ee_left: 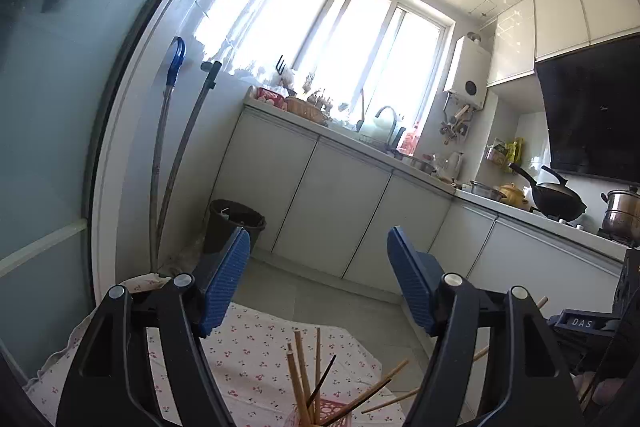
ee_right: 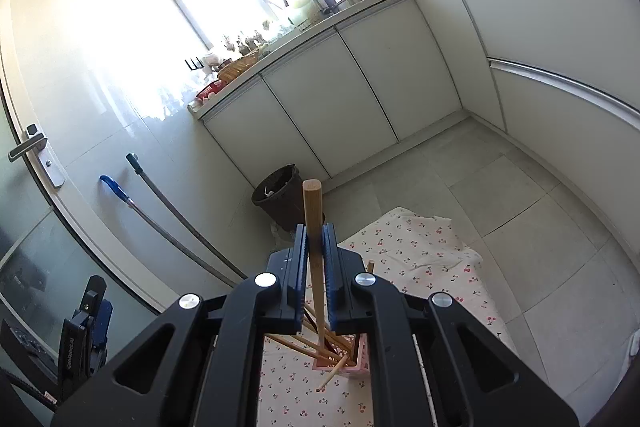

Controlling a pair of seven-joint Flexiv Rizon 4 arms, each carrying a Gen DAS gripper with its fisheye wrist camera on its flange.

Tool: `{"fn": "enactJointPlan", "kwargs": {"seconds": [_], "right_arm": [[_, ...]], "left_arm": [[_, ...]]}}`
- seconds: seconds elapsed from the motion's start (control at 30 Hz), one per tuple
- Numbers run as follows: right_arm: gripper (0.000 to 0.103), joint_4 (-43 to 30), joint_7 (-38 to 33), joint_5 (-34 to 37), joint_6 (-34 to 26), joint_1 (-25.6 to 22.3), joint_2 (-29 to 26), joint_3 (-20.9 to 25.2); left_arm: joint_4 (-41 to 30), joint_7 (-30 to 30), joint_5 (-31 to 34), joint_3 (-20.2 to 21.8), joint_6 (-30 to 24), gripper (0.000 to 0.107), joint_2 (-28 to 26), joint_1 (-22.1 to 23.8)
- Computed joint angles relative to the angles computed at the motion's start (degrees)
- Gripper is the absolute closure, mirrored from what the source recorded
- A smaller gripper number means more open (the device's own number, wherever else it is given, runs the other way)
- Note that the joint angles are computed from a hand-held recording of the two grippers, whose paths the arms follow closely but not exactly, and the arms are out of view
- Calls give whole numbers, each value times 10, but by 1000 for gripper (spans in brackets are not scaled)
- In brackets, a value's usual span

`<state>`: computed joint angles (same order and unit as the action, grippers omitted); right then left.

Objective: Organize utensils
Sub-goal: 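Lower the chopstick into the basket and open the left tool, then lower the chopstick into the basket and open the right tool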

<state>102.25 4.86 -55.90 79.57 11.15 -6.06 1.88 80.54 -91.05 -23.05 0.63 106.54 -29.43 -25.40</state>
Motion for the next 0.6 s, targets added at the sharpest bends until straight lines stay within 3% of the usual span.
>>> {"fn": "enactJointPlan", "kwargs": {"seconds": [0.27,0.4,0.53,0.6], "right_arm": [[94,-45,-40,16,-43,37,-56,-6],[90,-51,-51,0,-19,52,-81,-22],[89,-42,-48,-37,-19,72,-66,-37],[88,-31,-25,-81,-35,73,-47,-38]], "left_arm": [[-20,-32,5,68,-71,39,-19,-32],[-30,-50,40,103,-98,39,-26,-51],[-18,-67,75,102,-102,39,-12,-48],[-14,-83,89,129,-105,37,-4,-65]]}}
